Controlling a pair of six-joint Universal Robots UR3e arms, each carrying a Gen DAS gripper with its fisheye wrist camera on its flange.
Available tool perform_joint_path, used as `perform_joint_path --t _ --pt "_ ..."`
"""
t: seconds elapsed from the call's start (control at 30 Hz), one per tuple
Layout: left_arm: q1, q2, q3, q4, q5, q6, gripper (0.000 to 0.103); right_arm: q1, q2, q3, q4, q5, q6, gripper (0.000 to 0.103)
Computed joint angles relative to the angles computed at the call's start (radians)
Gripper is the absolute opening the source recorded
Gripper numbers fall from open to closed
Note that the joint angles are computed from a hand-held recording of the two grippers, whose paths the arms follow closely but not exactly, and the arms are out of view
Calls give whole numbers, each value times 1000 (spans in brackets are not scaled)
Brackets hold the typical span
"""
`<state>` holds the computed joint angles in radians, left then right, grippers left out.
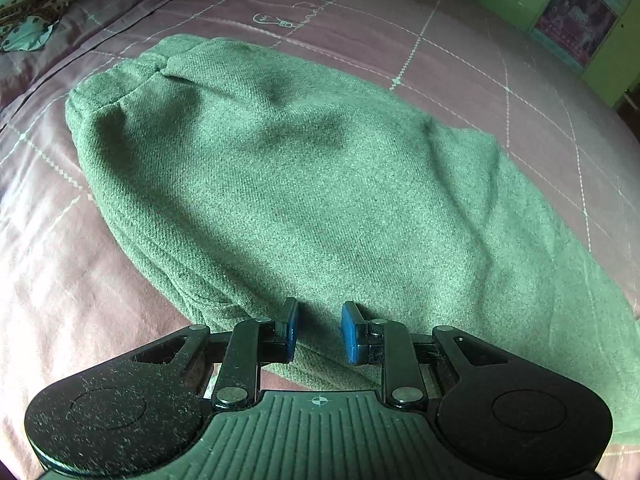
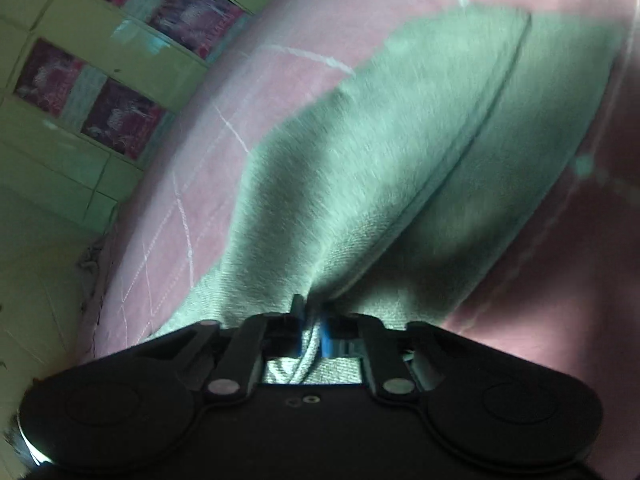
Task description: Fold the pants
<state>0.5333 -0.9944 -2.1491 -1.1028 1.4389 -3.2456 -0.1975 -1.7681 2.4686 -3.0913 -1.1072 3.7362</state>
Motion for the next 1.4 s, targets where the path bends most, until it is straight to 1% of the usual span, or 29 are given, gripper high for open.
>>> perform_joint_path --t 0.1,0.13,0.17,0.2,0.23,0.27,0.3,0.33,0.37,0.43,0.5,0.53,0.63,0.7,0.77,0.83,0.97,1.1,1.17,1.2,1.27,1.3,1.37,1.4 --pt "2 5 -5 4 -4 14 24 -5 -188 33 71 -20 -78 6" --pt "-1 3 -6 9 -1 17 24 5 -204 25 104 -36 -115 6" --pt "-4 4 -8 12 3 20 24 25 -196 13 143 -68 -147 6" --pt "-11 1 -7 15 9 18 24 47 -159 -3 171 -111 -164 6" --pt "-16 1 -3 14 14 14 24 54 -113 -14 189 -130 -168 6" --pt "-20 1 1 12 19 10 24 50 -77 -10 184 -126 -176 5" --pt "-29 1 5 10 26 6 24 54 -58 -4 154 -133 -178 5" --pt "-39 0 14 7 35 -3 24 62 -51 -14 154 -142 -182 11" --pt "-47 1 26 0 43 -18 24 58 -52 -24 168 -128 -190 13" --pt "-58 16 45 -15 34 -50 24 16 -102 -13 200 -77 -198 22" --pt "-89 13 64 -20 20 -75 24 -23 -155 -6 230 -61 -203 26" --pt "-123 -5 73 -11 27 -90 24 -40 -159 -10 236 -61 -205 27" --pt "-221 -63 79 22 57 -141 24 -142 -209 -12 310 -24 -250 27" --pt "-273 -89 62 53 87 -171 25 -194 -193 -18 310 -6 -262 27" --pt "-318 -107 44 95 132 -184 29 -239 -163 -24 296 9 -268 27" --pt "-337 -118 47 104 150 -184 30 -289 -137 -30 277 33 -275 27" --pt "-333 -122 56 94 147 -179 31 -322 -31 -75 198 20 -256 26" --pt "-352 -143 65 102 166 -195 31 -323 98 -167 145 -12 -232 25" --pt "-366 -153 68 109 179 -204 32 -327 127 -211 167 -9 -236 18" --pt "-368 -154 68 110 180 -205 32 -331 123 -226 186 -5 -242 8" --pt "-367 -153 65 114 174 -198 36 -351 51 -196 162 13 -265 7" --pt "-369 -156 65 118 170 -193 38 -363 -4 -175 158 16 -299 7" --pt "-376 -163 65 127 167 -183 44 -405 -123 -124 196 29 -364 7" --pt "-383 -168 66 132 171 -180 46 -440 -176 -98 244 46 -402 7"
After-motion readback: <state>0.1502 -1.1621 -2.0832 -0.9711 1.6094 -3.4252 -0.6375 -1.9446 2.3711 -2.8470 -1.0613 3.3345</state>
